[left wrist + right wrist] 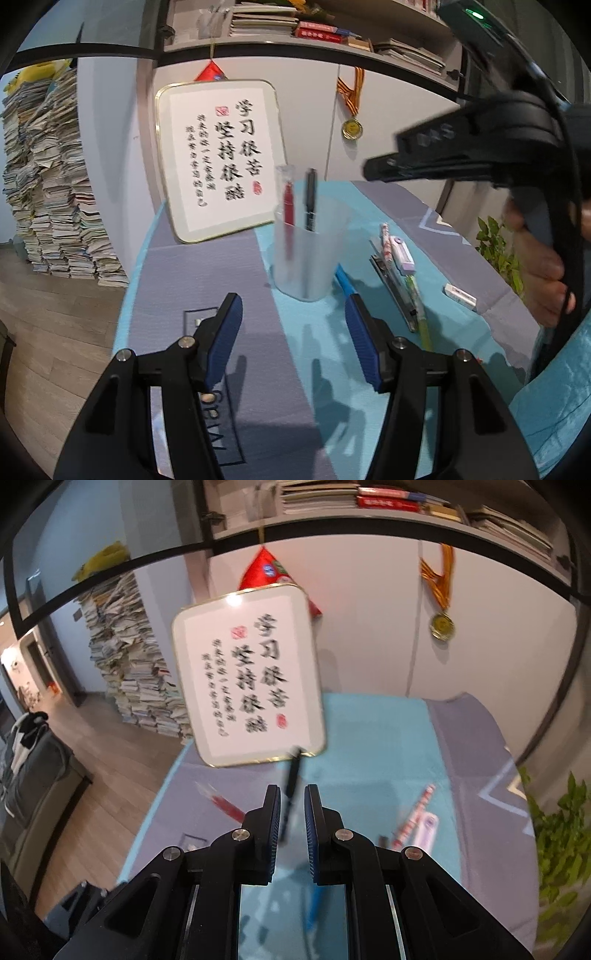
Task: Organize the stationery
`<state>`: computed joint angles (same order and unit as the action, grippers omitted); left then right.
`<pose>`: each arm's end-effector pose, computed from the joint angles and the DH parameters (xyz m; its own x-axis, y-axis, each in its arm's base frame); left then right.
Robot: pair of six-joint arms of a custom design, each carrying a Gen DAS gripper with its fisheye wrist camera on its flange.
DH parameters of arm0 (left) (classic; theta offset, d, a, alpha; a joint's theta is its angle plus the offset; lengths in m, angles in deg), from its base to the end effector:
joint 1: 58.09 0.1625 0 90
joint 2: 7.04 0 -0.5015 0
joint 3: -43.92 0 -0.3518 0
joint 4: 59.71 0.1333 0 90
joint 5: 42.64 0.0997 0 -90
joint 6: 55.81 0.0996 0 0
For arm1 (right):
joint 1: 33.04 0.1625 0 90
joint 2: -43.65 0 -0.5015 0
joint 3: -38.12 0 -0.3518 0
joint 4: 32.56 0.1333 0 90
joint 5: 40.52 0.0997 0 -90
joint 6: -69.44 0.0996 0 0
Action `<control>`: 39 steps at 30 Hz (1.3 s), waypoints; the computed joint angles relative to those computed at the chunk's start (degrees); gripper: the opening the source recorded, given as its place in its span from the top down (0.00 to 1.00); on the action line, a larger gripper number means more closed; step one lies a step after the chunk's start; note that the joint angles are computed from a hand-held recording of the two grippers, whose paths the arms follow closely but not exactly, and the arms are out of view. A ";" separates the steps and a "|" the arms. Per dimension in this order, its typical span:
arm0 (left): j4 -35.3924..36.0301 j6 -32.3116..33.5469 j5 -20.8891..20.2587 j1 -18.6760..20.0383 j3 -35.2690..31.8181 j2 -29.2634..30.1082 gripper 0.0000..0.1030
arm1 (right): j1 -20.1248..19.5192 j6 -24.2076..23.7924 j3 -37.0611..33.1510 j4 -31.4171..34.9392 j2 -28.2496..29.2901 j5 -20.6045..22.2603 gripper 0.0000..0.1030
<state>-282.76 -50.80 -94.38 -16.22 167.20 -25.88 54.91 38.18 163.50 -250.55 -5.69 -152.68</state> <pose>-0.2510 -0.4868 -0.0372 -0.6849 0.4365 -0.5834 0.7163 0.5499 -0.4295 0.0761 -0.5488 0.2232 -0.7935 -0.0376 0.6074 -0.4559 0.6978 -0.5525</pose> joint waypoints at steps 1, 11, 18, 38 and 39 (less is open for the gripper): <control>0.98 -0.26 -0.67 0.02 -0.33 0.19 0.46 | -0.72 0.56 0.83 0.01 -0.73 -0.10 0.89; 12.77 -2.09 -5.70 0.19 -6.66 3.31 0.47 | -8.63 -0.34 9.17 -4.52 -3.30 -2.14 0.89; 23.34 -4.64 -4.83 1.31 -14.18 6.20 0.72 | -14.07 2.43 11.28 -0.65 -5.31 1.60 0.89; 25.32 -10.55 -5.23 -0.80 -2.39 1.43 0.93 | -14.42 2.58 10.38 6.30 -2.47 2.25 0.88; 25.31 -10.57 -5.43 -0.99 -2.10 1.54 0.93 | -14.60 2.41 10.92 5.05 -2.64 1.77 0.89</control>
